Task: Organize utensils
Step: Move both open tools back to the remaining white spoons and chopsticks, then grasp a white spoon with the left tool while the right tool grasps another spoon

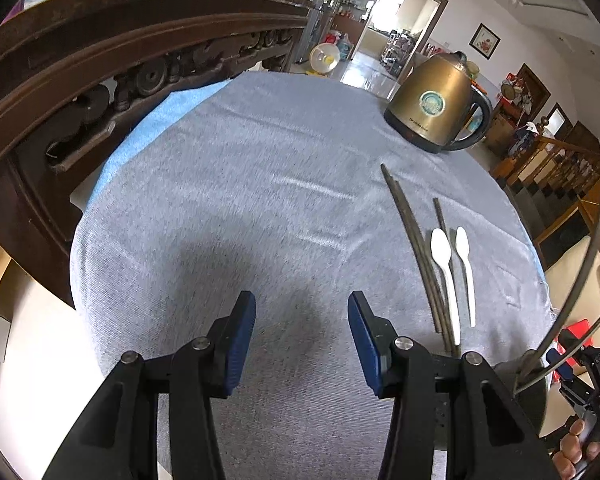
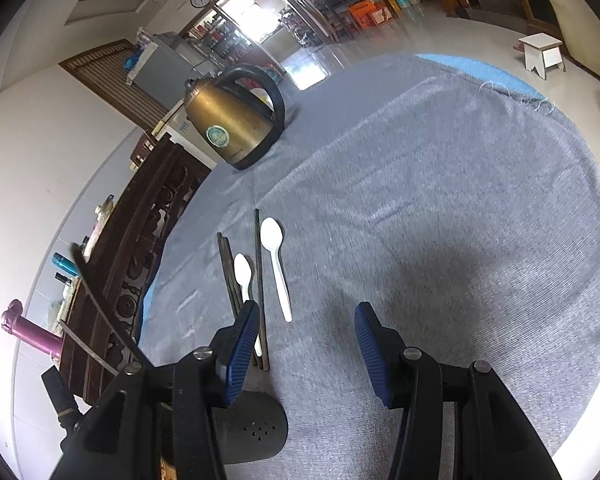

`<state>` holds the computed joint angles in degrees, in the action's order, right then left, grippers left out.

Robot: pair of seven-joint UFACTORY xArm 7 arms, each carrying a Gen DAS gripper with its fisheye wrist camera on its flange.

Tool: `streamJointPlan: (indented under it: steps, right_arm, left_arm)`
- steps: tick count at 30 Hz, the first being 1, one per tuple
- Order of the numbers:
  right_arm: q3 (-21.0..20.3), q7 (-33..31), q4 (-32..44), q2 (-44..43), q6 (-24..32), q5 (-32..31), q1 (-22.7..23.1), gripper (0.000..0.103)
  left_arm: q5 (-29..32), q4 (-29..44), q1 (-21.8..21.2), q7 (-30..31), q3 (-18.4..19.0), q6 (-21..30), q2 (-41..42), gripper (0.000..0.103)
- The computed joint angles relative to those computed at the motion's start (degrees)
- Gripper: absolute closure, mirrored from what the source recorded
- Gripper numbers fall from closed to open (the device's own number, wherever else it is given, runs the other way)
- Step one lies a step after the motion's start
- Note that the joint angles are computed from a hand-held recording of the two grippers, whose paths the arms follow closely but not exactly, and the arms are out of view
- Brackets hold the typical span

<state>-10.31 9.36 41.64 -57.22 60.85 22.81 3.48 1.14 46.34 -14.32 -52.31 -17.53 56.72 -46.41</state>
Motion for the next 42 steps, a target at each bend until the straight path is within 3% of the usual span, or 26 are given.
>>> streamJointPlan:
  steps: [11,23,42]
  right_arm:
    - [-0.28,-0.55,-1.85,3.28,-0.14,1.06,0.47,0.05]
    - [0.88,-2.75,0.45,10.55,-2.71,3.4,2.19,0.05]
    - [4.99,-11.85,14.64,32.12,-11.4,8.32,6.23,0.05]
  left_arm:
    - [-0.04,-0.44,-0.39,0.92,0.71,-1.31,3.75,0.054]
    - [2.65,4.43,0.04,5.12,2.05,-4.47,12.52,0.054]
    - [3.32,13.54,-2.69,16.64,4.32,-12.25,26.38,0.054]
